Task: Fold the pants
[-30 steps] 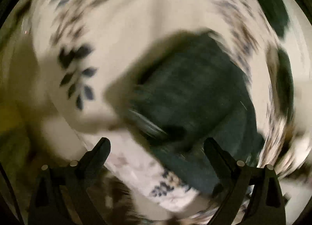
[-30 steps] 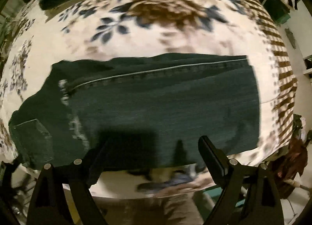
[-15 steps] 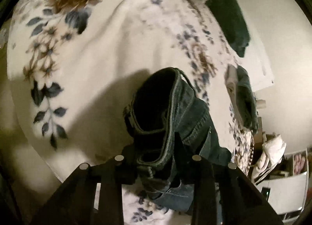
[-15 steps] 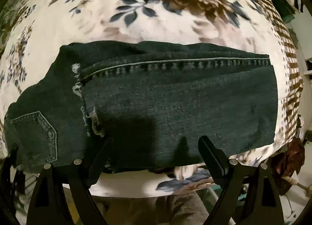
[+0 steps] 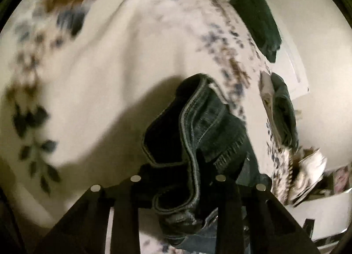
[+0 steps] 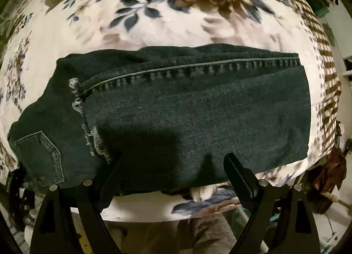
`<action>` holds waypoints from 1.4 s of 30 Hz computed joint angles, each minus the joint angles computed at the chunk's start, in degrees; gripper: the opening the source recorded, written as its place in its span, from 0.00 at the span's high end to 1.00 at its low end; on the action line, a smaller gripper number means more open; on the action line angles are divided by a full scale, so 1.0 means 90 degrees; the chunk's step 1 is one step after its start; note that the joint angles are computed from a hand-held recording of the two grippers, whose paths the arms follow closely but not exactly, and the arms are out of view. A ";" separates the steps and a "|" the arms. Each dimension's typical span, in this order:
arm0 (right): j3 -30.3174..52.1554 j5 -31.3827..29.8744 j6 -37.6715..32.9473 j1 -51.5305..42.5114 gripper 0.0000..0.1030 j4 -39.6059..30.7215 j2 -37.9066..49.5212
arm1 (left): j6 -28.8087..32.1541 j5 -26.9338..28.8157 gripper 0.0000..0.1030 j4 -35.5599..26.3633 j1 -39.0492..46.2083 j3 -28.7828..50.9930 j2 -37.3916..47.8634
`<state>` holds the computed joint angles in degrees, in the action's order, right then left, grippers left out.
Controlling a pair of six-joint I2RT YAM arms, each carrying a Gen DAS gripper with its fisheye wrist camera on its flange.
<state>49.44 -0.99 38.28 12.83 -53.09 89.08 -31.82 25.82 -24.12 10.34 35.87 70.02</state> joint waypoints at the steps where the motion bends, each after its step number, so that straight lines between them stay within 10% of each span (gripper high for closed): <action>1: -0.0055 0.0000 -0.0080 -0.0091 0.12 0.0025 -0.0033 | 0.0015 -0.0086 0.76 -0.0277 -0.0137 0.0153 -0.0307; 11: -0.0410 0.0301 -0.1365 -0.1287 0.12 -0.0434 -0.1274 | -0.0660 -0.1833 0.77 -0.2186 -0.3889 0.2936 -0.0331; 20: -0.0822 0.0248 -0.4433 -0.5183 0.12 -0.0603 -0.2236 | -0.0993 -0.2375 0.78 -0.2006 -0.6980 0.5605 0.3056; 33: 0.0163 0.0345 -0.7322 -0.9278 0.12 0.0740 0.0086 | -0.0776 -0.2544 0.73 -0.3956 -0.8393 1.0226 0.7285; 37: 0.0532 0.0149 -0.7435 -0.9401 0.12 0.0658 0.0498 | -0.0803 -0.2241 0.53 -0.5183 -0.8358 1.1952 0.8080; 40: 0.0762 -0.0079 -0.7563 -0.9365 0.12 0.0481 0.0544 | -0.0990 -0.2331 0.11 -0.5557 -0.8385 1.2499 0.8096; 42: 0.0979 -0.0363 -0.7600 -0.9352 0.12 0.0195 0.0538 | -0.1141 -0.2369 0.01 -0.5603 -0.8347 1.2387 0.7837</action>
